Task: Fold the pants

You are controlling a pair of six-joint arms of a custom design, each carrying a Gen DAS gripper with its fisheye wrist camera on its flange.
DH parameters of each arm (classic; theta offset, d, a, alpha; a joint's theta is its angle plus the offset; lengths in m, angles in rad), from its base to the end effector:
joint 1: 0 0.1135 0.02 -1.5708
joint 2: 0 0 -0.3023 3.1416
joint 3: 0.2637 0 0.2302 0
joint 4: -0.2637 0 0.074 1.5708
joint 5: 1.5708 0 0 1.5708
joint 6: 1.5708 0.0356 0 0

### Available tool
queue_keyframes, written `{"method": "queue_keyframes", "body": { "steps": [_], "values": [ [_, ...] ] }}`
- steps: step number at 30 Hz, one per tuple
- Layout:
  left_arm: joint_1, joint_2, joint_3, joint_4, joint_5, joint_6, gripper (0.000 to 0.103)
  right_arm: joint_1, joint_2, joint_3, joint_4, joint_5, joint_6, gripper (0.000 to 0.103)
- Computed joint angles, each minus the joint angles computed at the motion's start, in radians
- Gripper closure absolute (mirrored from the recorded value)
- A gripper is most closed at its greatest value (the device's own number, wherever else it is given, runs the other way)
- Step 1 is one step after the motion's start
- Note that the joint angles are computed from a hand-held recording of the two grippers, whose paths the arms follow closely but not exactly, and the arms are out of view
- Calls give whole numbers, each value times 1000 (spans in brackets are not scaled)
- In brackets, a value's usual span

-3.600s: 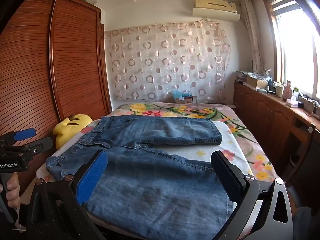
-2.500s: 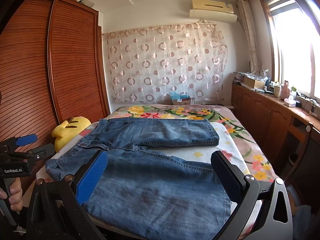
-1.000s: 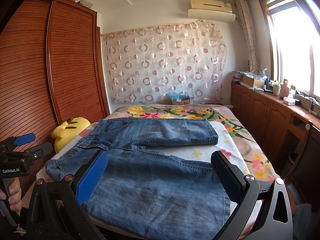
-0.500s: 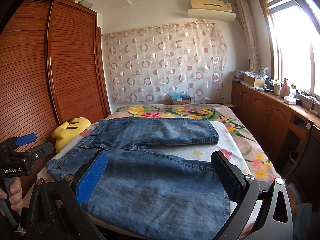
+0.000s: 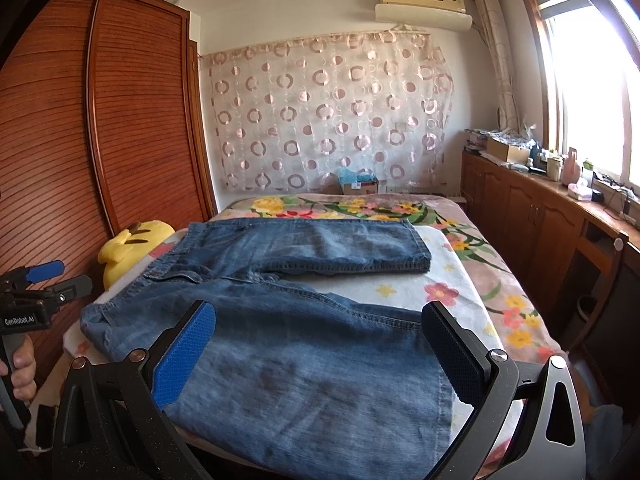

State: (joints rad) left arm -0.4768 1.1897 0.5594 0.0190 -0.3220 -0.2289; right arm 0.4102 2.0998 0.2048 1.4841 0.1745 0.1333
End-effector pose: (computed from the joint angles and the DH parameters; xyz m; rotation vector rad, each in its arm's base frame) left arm 0.1924 -0.0867 0.2497 0.0851 2.1454 -0.0586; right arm 0.2396 0.0975 0.1011 -0.1606 1.9730 0.1810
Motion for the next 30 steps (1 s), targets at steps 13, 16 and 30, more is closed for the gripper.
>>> {"method": "queue_keyframes", "body": {
  "steps": [13, 16, 30],
  "values": [
    [199, 87, -70, 104, 167, 82, 0, -44, -56, 57, -205, 17, -7, 6],
    [256, 120, -88, 140, 218, 108, 0, -63, -64, 78, -269, 16, 0, 9],
    [603, 237, -122, 242, 414, 226, 10, -99, -237, 138, -657, -28, 24, 16]
  ]
}}
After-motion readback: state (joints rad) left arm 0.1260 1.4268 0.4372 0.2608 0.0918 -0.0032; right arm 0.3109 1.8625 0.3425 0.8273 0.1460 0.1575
